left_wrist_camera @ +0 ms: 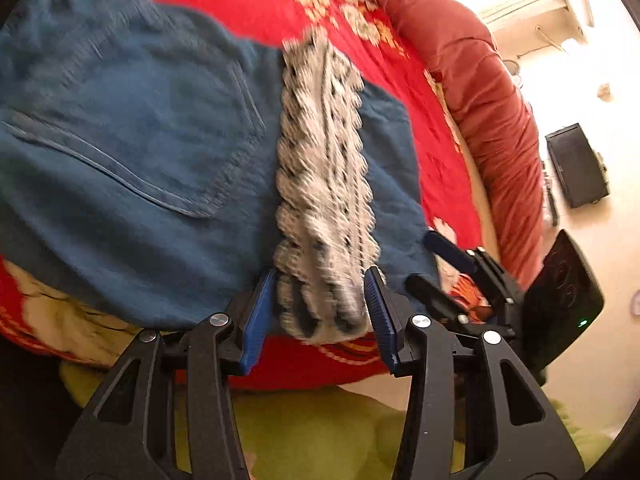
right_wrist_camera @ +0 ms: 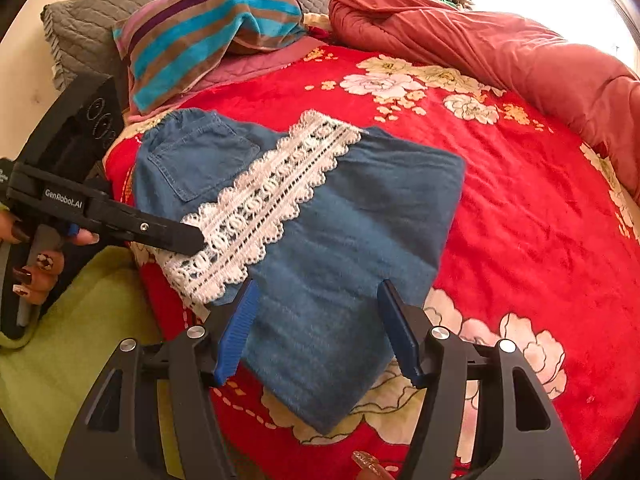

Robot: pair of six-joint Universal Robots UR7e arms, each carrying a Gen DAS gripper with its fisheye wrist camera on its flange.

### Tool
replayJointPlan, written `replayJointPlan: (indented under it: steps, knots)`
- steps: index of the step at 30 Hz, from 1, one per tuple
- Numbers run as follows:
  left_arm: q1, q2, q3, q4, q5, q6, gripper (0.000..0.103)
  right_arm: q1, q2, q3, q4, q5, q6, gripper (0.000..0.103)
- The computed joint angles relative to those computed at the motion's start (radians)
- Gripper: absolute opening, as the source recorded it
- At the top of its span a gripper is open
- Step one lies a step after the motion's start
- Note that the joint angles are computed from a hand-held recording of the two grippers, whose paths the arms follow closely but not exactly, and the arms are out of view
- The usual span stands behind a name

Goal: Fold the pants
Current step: 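Lower the folded hem onto the pants and open both tools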

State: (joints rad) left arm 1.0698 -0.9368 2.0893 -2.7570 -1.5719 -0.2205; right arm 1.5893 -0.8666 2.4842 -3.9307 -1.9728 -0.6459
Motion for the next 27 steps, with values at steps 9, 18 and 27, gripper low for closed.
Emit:
replayJointPlan:
  steps: [9,18,27]
  knots:
    - [-0.036,-0.030,0.046,-0.080,0.063,0.022,0.008,0.006,0.011,0.004,-0.002,0.013,0.010,0.060]
    - [-0.032,-0.033,0.042,-0.045,0.151,0.013,0.015,0.024,0.027,-0.034,0.078,-0.052,0.027,0.060]
    - [-0.048,-0.034,0.048,-0.027,0.174,0.039,0.019,0.001,0.047,0.002,0.012,-0.073,0.008,0.060]
